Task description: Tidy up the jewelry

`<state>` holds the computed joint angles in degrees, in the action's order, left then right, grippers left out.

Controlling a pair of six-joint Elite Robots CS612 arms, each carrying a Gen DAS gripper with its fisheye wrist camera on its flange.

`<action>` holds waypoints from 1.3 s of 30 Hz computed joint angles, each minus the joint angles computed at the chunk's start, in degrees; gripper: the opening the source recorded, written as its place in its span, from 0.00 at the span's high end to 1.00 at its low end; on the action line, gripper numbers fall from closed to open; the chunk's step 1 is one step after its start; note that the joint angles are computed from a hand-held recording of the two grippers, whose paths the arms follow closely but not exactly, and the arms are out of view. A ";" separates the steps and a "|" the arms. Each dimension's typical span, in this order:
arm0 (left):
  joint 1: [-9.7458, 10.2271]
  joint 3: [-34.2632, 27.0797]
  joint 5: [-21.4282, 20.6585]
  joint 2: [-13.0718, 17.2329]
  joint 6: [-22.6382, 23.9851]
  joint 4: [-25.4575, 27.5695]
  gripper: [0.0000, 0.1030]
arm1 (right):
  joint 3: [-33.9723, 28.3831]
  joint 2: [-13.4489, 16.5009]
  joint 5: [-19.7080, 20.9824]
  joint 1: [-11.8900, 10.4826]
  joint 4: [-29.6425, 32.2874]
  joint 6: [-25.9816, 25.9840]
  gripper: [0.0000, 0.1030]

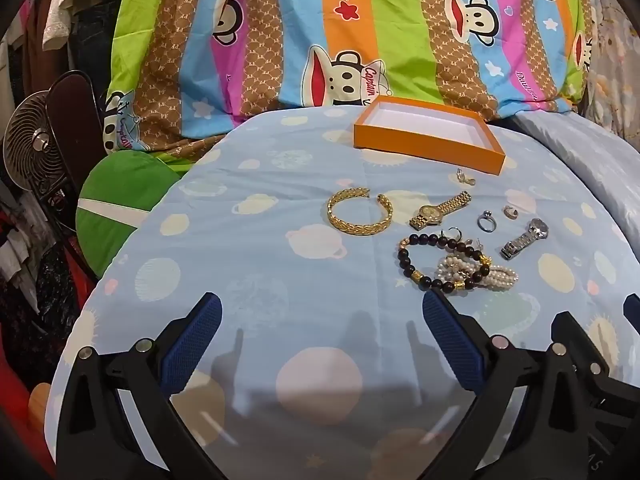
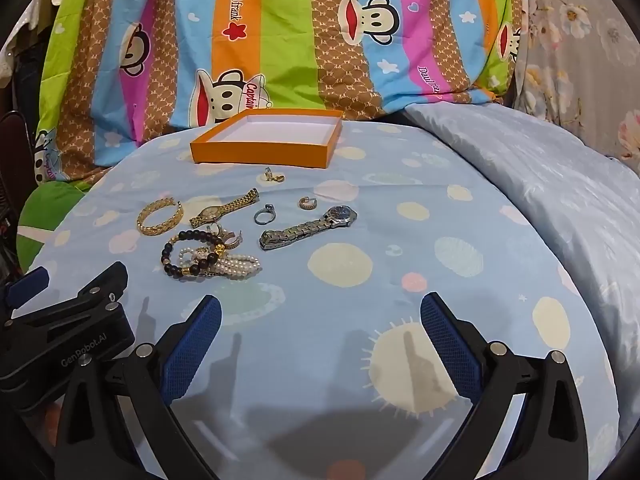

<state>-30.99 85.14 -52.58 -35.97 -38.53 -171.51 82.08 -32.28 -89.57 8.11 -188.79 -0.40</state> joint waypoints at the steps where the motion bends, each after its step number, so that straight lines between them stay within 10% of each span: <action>1: -0.01 0.02 0.07 0.00 -0.04 -0.08 0.05 | 0.04 0.00 0.07 -0.02 -0.06 0.04 0.05; 39: -0.58 -0.15 1.24 -0.21 1.38 -0.78 0.06 | 0.29 -0.13 0.98 -0.55 -0.46 1.20 0.05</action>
<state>-31.57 84.99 -51.34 -36.19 -37.16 -172.29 82.36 -32.41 -88.60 7.56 -189.25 0.81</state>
